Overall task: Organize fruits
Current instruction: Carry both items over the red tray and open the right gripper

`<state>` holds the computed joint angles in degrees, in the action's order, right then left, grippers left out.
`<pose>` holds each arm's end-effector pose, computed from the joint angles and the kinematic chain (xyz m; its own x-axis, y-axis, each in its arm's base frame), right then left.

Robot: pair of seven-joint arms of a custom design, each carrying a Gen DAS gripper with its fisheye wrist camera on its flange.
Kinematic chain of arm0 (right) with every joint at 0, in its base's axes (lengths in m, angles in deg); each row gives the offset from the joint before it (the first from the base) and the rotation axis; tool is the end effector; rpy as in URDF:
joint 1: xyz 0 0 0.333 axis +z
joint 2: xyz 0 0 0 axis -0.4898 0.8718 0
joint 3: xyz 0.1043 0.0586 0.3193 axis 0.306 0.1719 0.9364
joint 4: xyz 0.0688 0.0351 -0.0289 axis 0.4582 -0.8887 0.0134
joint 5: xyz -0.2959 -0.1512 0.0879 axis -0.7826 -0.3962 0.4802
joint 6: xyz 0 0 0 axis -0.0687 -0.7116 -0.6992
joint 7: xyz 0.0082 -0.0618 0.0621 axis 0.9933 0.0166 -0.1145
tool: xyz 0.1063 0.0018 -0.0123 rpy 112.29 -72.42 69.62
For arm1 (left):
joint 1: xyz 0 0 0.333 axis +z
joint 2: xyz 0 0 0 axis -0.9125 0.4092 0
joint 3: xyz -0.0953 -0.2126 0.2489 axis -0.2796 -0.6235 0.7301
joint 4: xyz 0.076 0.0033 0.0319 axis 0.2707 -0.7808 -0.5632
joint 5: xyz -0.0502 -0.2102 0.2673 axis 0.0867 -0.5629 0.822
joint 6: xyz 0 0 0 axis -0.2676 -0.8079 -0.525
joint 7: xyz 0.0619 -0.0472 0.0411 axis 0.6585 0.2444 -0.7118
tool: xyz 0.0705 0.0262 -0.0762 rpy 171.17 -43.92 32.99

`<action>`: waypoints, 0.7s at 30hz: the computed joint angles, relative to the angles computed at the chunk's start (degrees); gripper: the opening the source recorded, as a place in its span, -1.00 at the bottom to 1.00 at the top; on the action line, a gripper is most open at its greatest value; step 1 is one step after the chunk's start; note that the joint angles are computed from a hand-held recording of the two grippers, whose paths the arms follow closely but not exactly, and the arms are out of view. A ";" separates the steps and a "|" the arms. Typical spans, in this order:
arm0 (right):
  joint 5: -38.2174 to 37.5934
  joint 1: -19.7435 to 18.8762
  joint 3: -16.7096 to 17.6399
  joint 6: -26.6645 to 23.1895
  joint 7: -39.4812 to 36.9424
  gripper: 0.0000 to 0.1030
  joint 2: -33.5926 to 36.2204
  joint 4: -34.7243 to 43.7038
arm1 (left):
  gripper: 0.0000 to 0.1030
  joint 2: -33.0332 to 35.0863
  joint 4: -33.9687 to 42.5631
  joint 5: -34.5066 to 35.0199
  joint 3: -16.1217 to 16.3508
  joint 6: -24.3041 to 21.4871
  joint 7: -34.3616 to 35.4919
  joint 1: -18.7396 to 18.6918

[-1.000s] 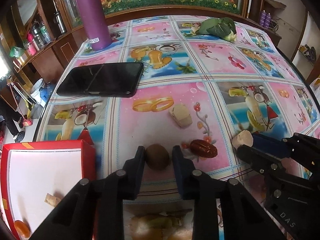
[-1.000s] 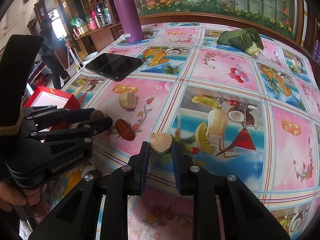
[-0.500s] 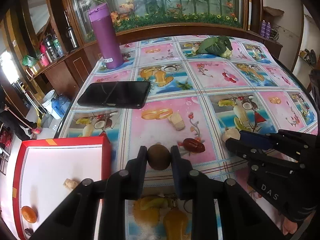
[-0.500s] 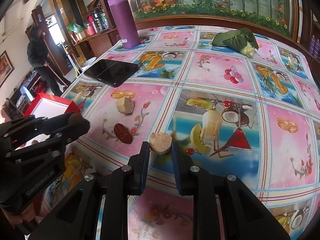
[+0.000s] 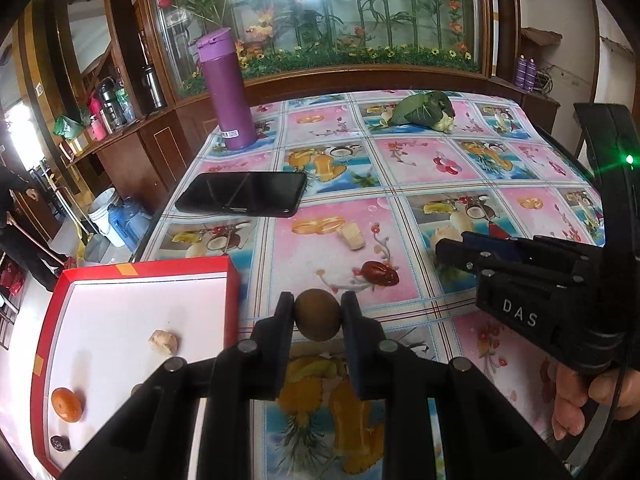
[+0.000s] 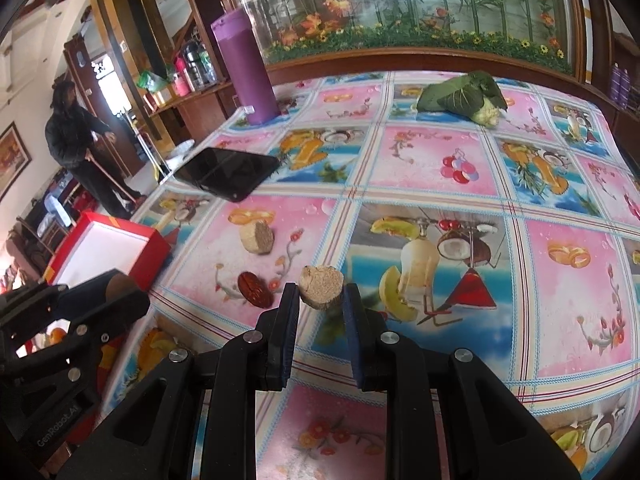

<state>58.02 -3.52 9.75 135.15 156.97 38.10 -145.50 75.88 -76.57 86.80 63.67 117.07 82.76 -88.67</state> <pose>0.6947 0.3932 0.3224 0.3818 -0.8908 -0.2464 -0.7205 -0.1198 -0.6831 0.6352 -0.2333 0.3571 -0.0064 -0.9932 -0.1163 -0.7306 0.0841 -0.6776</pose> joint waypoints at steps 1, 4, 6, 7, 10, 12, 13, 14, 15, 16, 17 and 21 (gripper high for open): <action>0.25 -0.14 0.46 1.01 -0.08 -0.58 -0.13 -0.45 | -0.49 -0.56 -0.86 0.78 0.70 0.54 -1.09 -0.33; 1.18 -0.48 1.99 3.34 0.04 -0.59 -0.33 -1.24 | -0.49 -2.54 -3.58 4.17 2.66 2.17 -5.36 -0.96; 1.62 -0.88 3.71 4.93 -0.66 -0.59 -0.46 -1.91 | -0.49 -4.25 -5.81 7.88 3.87 3.26 -9.59 -1.18; 1.48 -0.62 3.90 6.33 -1.06 -0.59 -0.68 -2.59 | -0.49 -5.08 -6.82 9.84 4.23 3.59 -11.68 -1.08; 1.49 -0.85 6.27 7.60 -2.21 -0.59 -0.44 -2.76 | -0.49 -7.55 -9.83 15.94 5.25 3.99 -18.49 -0.82; 1.55 -0.09 6.65 7.81 -2.46 -0.59 -0.18 -2.34 | -0.49 -9.36 -12.02 20.57 5.91 4.53 -23.84 -0.46; 1.43 0.07 7.36 7.93 -3.03 -0.59 0.01 -2.09 | -0.49 -10.41 -13.17 23.26 6.26 4.46 -26.75 -0.36; 1.35 -0.30 8.83 8.07 -4.11 -0.59 0.06 -2.30 | -0.49 -11.46 -14.32 26.07 6.53 4.18 -29.79 -0.25; 1.32 -0.58 10.38 8.22 -5.26 -0.59 0.18 -2.41 | -0.49 -12.45 -15.46 28.43 6.60 3.90 -32.45 0.10; 1.33 -0.67 11.49 8.43 -6.29 -0.59 0.23 -2.59 | -0.49 -13.41 -16.63 30.38 6.55 3.76 -34.72 0.70; 1.12 -0.80 12.89 8.19 -7.73 -0.59 0.37 -2.52 | -0.49 -14.30 -17.79 32.02 6.41 3.63 -36.65 1.42; 1.31 -0.93 17.40 8.02 -12.79 -0.59 0.61 -3.13 | -0.49 -17.72 -22.15 37.47 5.35 2.18 -42.99 4.38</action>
